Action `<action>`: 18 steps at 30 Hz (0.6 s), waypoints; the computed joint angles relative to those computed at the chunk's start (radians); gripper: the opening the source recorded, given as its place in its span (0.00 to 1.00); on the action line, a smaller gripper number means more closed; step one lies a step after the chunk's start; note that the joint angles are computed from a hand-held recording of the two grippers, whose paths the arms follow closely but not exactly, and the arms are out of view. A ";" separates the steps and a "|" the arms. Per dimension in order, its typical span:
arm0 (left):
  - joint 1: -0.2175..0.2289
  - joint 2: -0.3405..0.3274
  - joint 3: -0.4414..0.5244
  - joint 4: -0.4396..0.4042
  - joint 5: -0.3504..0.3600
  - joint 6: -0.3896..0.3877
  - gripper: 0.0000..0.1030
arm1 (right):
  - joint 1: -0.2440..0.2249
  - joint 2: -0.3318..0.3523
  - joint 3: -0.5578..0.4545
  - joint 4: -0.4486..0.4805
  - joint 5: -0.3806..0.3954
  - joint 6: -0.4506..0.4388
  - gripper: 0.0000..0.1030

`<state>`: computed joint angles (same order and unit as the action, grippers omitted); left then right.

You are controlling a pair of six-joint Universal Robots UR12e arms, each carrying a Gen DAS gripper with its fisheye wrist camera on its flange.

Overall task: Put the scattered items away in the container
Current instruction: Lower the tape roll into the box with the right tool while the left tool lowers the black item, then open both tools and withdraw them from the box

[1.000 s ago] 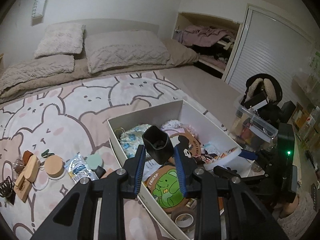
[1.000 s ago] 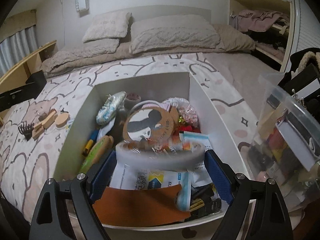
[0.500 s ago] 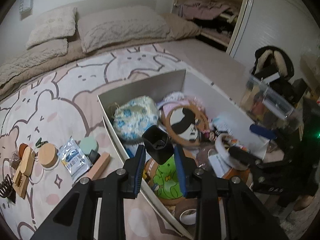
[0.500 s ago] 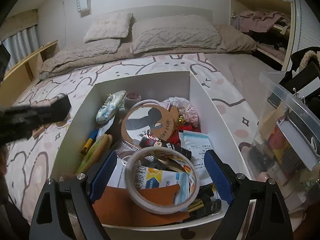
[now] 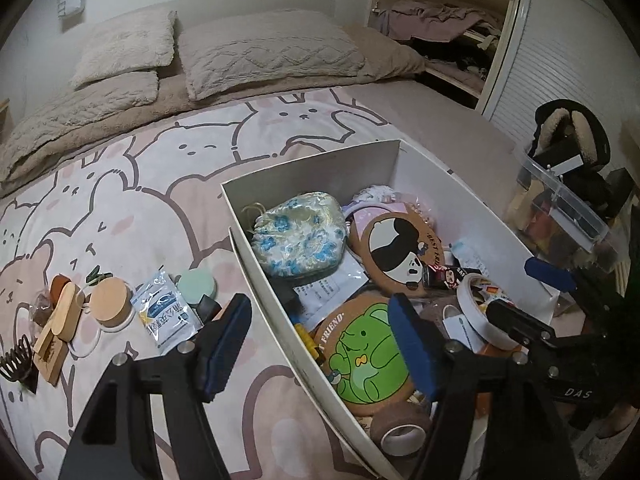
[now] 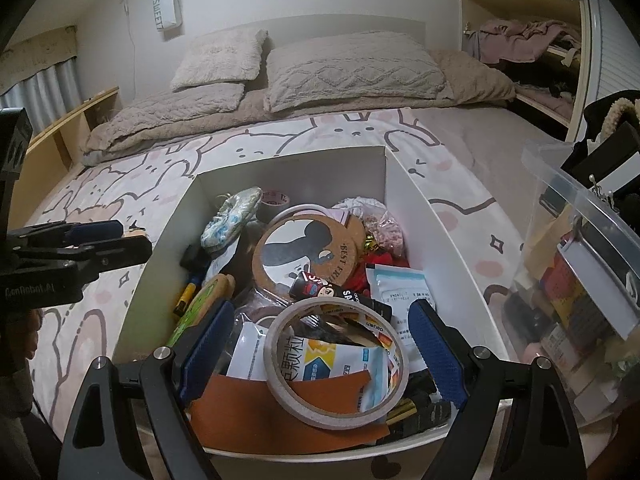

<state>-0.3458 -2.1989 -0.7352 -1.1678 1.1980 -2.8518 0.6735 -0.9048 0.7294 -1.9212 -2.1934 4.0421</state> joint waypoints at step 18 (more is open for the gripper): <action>0.014 0.033 -0.031 0.062 -0.015 -0.022 0.69 | 0.016 0.010 -0.041 0.000 -0.057 0.007 0.86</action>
<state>-0.3313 -2.1656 -0.7664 -1.1060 1.1834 -2.8740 0.6897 -0.8952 0.6884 -1.9214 -2.2501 4.0494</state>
